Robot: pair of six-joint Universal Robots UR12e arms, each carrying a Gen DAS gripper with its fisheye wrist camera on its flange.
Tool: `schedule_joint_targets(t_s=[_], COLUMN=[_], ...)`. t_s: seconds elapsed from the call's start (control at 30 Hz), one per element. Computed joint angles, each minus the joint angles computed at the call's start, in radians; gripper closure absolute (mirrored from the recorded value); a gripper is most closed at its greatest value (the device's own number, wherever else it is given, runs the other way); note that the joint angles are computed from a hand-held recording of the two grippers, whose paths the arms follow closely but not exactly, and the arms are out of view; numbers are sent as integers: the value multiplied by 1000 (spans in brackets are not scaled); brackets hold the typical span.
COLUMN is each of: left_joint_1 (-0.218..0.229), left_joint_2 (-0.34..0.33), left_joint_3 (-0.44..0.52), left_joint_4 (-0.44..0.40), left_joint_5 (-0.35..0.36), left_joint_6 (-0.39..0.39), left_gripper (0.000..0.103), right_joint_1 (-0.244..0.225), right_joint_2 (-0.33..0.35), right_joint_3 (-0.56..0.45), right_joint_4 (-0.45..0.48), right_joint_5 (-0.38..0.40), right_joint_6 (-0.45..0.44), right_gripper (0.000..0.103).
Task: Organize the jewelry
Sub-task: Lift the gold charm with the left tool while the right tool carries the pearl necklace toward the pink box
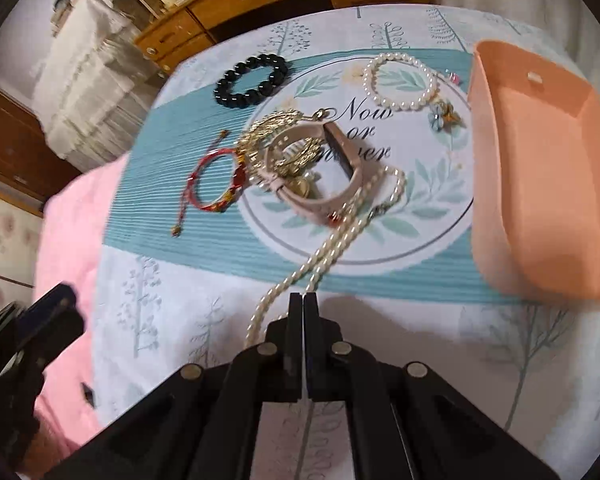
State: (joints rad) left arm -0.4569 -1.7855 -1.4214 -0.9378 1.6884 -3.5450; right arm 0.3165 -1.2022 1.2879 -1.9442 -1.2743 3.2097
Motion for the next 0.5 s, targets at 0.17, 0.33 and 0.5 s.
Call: schedule_joint_targets(t_s=[0.17, 0.33, 0.5], left_joint_1=[5, 7, 7], left_joint_2=[11, 17, 24], left_joint_3=[-20, -29, -41], left_joint_4=[12, 34, 58], left_joint_5=[-10, -13, -15], left_joint_6=[-5, -6, -7], left_gripper=[85, 85, 85], right_joint_1=[32, 43, 54], right_joint_2=[32, 40, 43], right_joint_3=[-58, -72, -75], right_joint_4=[62, 71, 61], right_joint_5=[-136, -178, -219], right_joint_6=[8, 16, 28], right_gripper=[101, 86, 79])
